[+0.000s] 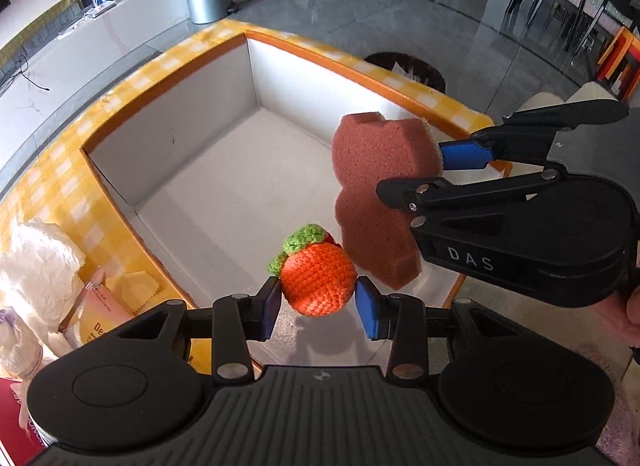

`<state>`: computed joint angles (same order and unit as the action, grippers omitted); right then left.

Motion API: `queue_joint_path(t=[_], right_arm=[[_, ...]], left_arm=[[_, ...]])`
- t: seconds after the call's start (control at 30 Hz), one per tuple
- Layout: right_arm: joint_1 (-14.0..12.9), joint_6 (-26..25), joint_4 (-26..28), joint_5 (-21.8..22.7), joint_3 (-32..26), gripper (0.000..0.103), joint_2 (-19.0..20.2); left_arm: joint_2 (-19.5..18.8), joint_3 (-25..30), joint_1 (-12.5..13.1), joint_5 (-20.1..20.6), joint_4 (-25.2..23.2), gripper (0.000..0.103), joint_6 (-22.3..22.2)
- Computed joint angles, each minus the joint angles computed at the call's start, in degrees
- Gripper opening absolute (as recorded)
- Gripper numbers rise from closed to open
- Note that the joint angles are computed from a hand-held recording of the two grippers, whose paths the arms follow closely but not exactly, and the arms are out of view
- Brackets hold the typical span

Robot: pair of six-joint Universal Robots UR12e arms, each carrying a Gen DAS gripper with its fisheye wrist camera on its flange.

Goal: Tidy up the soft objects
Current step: 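Lift the orange fruit and pink sponge and carry both over the orange shoebox, then open the left tool dropping the fruit while the right tool releases the sponge into the box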

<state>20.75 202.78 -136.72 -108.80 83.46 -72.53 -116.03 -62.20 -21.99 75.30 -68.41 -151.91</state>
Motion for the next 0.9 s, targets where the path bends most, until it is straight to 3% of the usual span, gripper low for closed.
queue_joint_path(t=[0.3, 0.43, 0.53, 0.6, 0.8, 0.9], right_arm=[[-1.0, 1.8, 3.1, 2.4, 0.6, 0.037, -0.6], [-0.7, 2.1, 4.1, 1.1, 0.4, 0.039, -0.8], [-0.3, 2.4, 4.7, -0.4, 0.3, 0.047, -1.0], [0.1, 2.5, 5.0, -2.1, 0.0, 0.059, -1.1], [1.5, 1.9, 4.5, -6.7, -0.7, 0.071, -1.6], [2.5, 1.0, 3.8, -9.0, -1.1, 0.071, -1.9]], left_arm=[[-0.7, 0.5, -0.6, 2.1, -2.0, 0.047, 0.7], [-0.7, 0.4, -0.7, 2.3, -1.3, 0.057, 0.3], [0.0, -0.3, -0.5, 2.1, -0.2, 0.058, 0.1], [0.6, -0.9, -0.3, 1.6, 0.8, 0.06, 0.0], [3.6, -4.0, 0.5, -0.1, 4.7, 0.06, -0.8], [5.2, -5.7, 1.1, -1.6, 7.2, 0.06, -1.8]])
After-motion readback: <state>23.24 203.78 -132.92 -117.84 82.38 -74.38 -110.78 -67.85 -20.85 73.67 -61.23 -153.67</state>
